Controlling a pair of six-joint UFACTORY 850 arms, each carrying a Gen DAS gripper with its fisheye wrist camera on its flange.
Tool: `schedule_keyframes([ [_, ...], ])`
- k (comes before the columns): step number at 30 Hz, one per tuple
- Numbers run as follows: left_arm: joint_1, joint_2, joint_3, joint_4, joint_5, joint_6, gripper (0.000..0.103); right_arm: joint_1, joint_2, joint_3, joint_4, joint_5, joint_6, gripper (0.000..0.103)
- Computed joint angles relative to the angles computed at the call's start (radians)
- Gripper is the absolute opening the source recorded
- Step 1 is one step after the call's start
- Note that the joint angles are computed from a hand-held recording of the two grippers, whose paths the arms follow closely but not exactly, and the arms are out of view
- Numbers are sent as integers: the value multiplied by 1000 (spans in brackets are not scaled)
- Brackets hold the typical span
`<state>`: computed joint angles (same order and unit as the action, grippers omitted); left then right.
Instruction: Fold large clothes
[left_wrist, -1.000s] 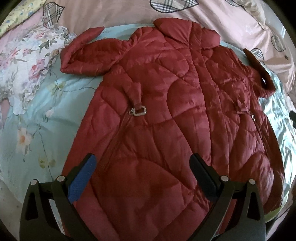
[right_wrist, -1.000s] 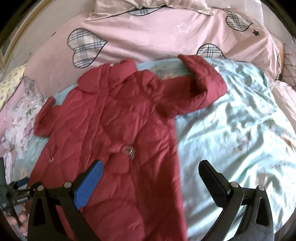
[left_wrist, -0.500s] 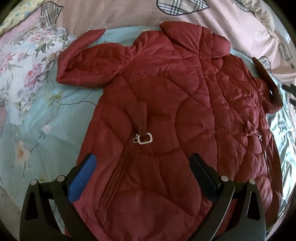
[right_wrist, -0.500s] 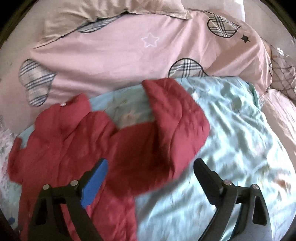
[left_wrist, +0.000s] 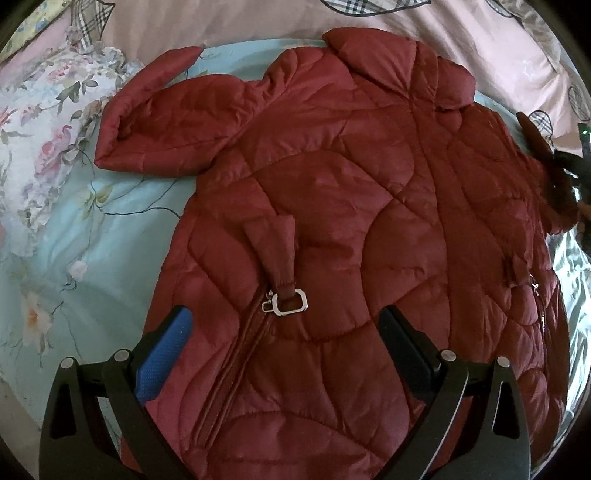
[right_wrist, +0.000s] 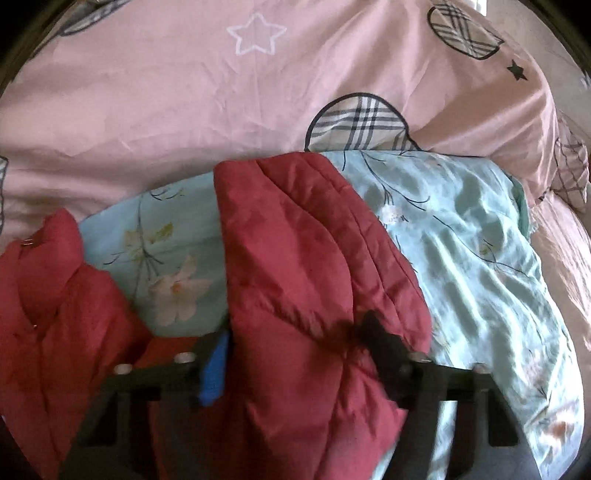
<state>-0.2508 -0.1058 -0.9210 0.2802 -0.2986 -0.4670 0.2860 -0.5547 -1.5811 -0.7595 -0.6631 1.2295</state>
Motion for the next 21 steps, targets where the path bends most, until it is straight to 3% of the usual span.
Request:
schedule_keyframes([
  [2, 3, -1, 1, -21, 5, 18, 101, -11, -4, -4, 59, 26, -43, 23],
  [3, 3, -1, 1, -29, 5, 24, 101, -12, 3, 5, 66, 45, -38, 18],
  [12, 16, 26, 25, -133, 19, 119, 101, 66, 128, 141, -69, 210, 77, 13],
  [18, 37, 44, 45, -251, 28, 224, 101, 155, 199, 224, -127, 367, 128, 13],
  [21, 50, 55, 58, -340, 33, 309, 101, 198, 196, 233, -34, 427, 20, 13],
])
